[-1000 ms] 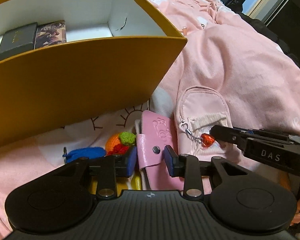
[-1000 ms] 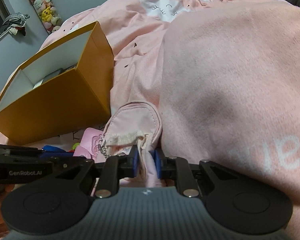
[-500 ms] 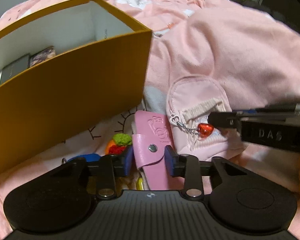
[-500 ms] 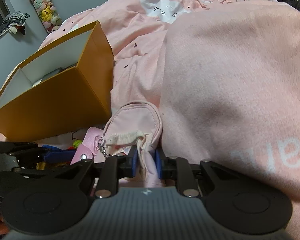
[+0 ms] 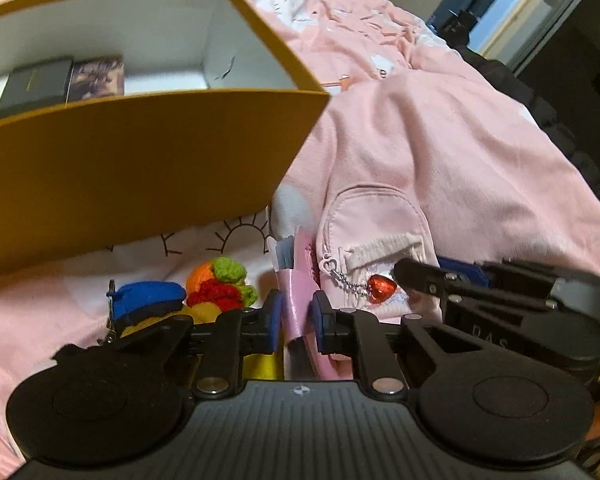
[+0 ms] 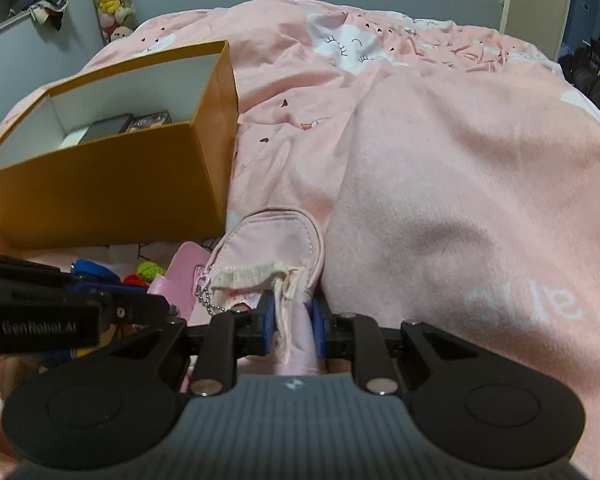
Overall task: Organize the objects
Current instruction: 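Lift and carry the pink card holder and pink pouch over the orange box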
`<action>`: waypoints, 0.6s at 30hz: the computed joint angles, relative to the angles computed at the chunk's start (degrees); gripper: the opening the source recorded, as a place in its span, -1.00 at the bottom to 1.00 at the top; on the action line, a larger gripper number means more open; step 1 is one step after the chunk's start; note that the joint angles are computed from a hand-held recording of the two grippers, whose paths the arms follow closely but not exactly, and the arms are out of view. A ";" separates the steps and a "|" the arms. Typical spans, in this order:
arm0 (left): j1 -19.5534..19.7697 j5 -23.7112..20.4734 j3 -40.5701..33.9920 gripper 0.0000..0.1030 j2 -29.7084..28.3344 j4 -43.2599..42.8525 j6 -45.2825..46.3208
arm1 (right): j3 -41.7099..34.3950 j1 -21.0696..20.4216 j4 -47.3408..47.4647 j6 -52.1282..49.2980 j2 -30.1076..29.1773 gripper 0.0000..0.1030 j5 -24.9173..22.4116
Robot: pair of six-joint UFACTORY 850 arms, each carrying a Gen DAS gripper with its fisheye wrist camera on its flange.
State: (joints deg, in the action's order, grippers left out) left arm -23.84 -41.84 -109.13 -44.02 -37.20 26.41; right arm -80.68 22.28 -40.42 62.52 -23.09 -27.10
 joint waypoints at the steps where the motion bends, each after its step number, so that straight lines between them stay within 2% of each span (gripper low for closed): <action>1: -0.04 -1.33 -1.27 -0.55 -0.92 1.09 -2.49 | 0.13 -0.17 0.39 -0.02 0.03 -0.61 0.30; 3: 0.01 -4.36 -4.22 -0.44 -3.20 3.35 -7.31 | 0.32 -0.43 1.05 -0.25 0.05 -0.61 0.87; 9: -0.93 -3.73 -5.96 -0.33 -4.45 7.58 -11.43 | 0.65 -0.61 0.88 0.26 0.00 -0.60 2.02; 14: -1.13 -3.80 -7.81 -0.34 -6.03 7.59 -11.61 | 0.97 -1.04 2.52 -1.01 0.03 -0.57 3.15; 18: -0.71 -3.16 -5.92 -0.37 -4.74 6.08 -9.50 | 1.58 -1.21 3.06 -0.67 0.49 -0.56 4.09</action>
State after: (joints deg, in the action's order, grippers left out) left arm -24.55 -45.00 -115.05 -48.76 -31.12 16.91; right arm -79.11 21.07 -37.36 61.84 -22.59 -23.01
